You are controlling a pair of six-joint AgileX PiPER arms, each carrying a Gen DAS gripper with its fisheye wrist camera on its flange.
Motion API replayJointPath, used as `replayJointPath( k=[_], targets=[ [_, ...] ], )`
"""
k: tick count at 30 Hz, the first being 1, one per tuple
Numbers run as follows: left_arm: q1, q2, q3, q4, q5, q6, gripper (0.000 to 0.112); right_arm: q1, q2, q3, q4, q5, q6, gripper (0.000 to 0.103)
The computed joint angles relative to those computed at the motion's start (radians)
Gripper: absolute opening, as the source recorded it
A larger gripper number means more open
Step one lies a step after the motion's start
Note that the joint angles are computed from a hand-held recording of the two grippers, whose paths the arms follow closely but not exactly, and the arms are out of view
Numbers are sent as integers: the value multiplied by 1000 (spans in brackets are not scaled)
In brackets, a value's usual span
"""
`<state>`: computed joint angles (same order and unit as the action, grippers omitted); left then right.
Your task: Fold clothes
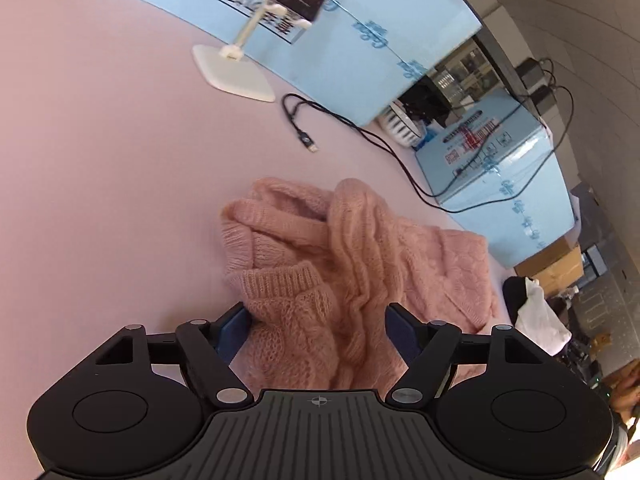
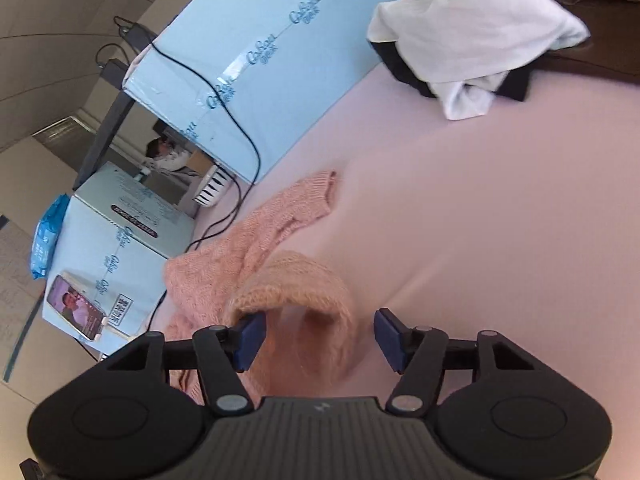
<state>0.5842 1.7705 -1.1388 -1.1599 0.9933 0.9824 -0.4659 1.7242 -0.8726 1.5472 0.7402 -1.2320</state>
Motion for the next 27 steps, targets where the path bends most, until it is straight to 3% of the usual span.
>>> replayJointPath(
  k=[1,3,5,7,9,11,13,16,18,19,20,21,23,24,25,27],
  targets=[
    [-27,11,0,-29,-26,27,69,25,29,-8,58,-22,-36,8],
    [-70,10,-10,-15,-88,-14,22,23,47,-13,111,11,-55,8],
    [-92,2,-26,26,-127,-97,14,11,-12,21,132,-2,-81,8],
    [-53,-45,-4,23,-106,-93,13,-24,-112,71,135,-17,-118,8],
    [-10,-109,26,35,-97,-74,13,-100,-226,101,43,7,-65,8],
    [39,-167,48,70,-66,-75,13,-219,-300,101,-99,135,49,8],
    [65,-205,73,106,-55,-89,13,-286,-357,113,-199,194,126,8],
    [77,-214,90,205,-36,-139,17,-263,-408,140,-365,122,225,9],
    [96,-183,92,226,-19,-137,33,-202,-398,148,-484,36,295,18],
    [113,-169,93,219,-4,-128,36,-173,-386,155,-531,-6,322,15],
    [136,-163,86,206,19,-135,46,-165,-379,167,-538,-31,327,19],
    [149,-168,70,219,26,-175,57,-184,-391,172,-507,-18,312,25],
    [166,-267,109,194,-73,-138,62,-219,-426,196,-422,-15,264,40],
    [173,-314,132,168,-122,-97,67,-221,-483,228,-326,-66,191,50],
    [178,-343,146,135,-132,-46,69,-194,-522,252,-256,-130,126,53],
    [190,-385,159,50,-82,92,78,-138,-584,289,-85,-240,-46,64]
  ],
)
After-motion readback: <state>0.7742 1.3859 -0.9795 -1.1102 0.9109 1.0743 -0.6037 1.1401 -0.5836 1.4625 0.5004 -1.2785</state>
